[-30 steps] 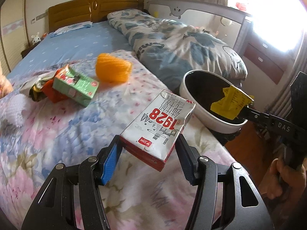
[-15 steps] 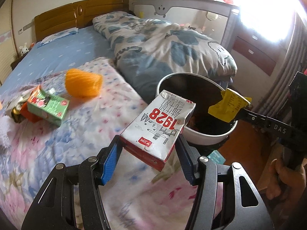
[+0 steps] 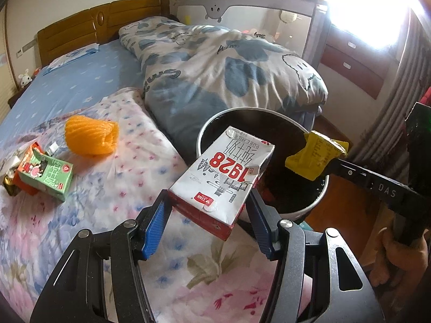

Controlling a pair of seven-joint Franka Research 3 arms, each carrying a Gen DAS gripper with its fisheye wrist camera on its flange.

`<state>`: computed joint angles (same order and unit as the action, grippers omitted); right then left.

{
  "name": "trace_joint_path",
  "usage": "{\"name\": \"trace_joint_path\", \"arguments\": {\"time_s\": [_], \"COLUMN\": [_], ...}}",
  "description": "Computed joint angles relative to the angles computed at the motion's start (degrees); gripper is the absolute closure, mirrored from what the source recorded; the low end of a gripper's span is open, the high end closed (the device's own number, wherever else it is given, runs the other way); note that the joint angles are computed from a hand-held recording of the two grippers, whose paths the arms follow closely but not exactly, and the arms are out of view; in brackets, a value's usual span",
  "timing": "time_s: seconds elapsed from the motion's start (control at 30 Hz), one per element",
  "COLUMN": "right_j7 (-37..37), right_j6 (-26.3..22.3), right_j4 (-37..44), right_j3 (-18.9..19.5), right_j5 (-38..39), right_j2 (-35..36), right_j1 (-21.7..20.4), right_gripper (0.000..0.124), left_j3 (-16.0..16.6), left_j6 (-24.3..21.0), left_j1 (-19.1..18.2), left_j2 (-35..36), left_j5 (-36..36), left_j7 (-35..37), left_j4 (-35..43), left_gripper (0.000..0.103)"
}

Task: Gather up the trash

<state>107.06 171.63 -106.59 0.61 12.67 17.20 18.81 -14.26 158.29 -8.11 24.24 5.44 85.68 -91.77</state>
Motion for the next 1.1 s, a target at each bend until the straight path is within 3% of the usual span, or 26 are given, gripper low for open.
{"name": "trace_joint_path", "arguments": {"time_s": [1.1], "right_j7": [-0.1], "right_j6": [-6.9], "right_j4": [9.0], "right_j3": [-1.5], "right_j5": [-3.3], "right_j2": [5.7], "right_j1": [-0.5], "right_gripper": [0.123], "left_j3": [1.5], "left_j6": [-6.0], "left_j1": [-3.3], "left_j2": [8.3], "left_j5": [3.7], "left_j7": [-1.7], "left_j4": [12.7], "left_gripper": [0.046]}}
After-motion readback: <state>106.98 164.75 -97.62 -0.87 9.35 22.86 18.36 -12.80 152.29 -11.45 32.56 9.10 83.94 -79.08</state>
